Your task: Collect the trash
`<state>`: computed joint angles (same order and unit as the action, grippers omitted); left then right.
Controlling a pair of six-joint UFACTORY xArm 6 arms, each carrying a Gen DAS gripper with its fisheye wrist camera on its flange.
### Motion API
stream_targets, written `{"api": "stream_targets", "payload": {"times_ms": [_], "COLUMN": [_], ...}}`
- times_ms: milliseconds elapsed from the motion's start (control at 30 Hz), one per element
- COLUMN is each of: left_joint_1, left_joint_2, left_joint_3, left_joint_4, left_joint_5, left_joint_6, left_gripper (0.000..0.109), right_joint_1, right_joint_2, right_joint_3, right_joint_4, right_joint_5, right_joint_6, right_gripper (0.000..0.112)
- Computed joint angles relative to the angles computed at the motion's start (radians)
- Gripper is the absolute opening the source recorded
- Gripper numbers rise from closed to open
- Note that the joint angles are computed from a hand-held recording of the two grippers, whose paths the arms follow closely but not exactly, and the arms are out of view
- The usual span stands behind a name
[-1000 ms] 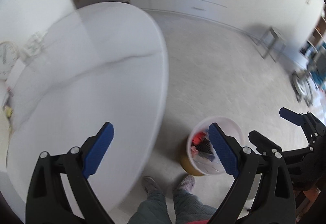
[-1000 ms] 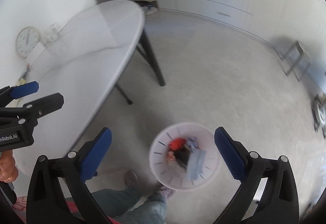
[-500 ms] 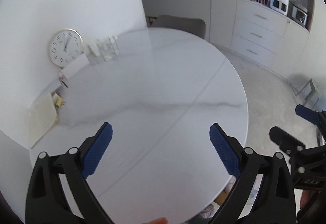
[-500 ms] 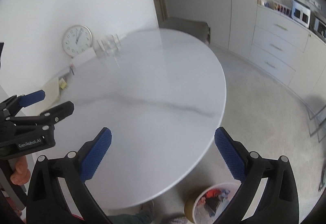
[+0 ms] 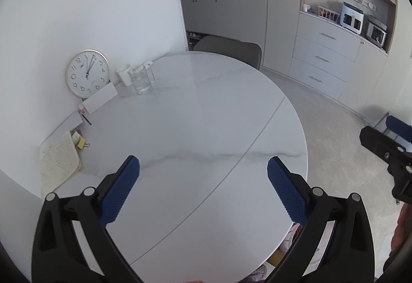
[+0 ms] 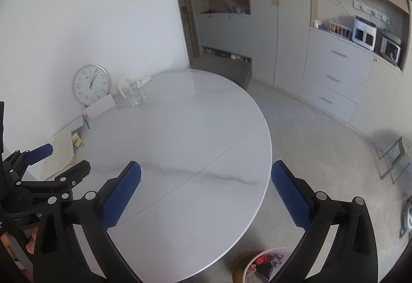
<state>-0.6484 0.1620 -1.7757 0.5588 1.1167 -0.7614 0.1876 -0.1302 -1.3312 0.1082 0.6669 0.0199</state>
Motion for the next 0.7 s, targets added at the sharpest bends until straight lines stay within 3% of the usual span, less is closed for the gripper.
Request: {"api": "stream_targets", "payload": {"times_ms": [300,700], "left_joint_1": [-0.013,-0.039], "left_joint_2": [0.08,0.135], "left_joint_3": [-0.043,-0.092], "left_joint_4": [-0.09,-0.109], "left_joint_5": [-0.009,0.011], "left_joint_6": [0.04,0.024], "left_gripper": [0.095,0.095], "right_joint_1": [-0.048,-0.08], "right_joint_2": [-0.022,-0.056], "right_joint_3": [0.091,0.139], "right_joint_4": [-0.028,-0.037], "right_joint_5": [0.035,0.048], "right_joint_6": [0.034,0.021], "right_gripper": [0.101,0.101]}}
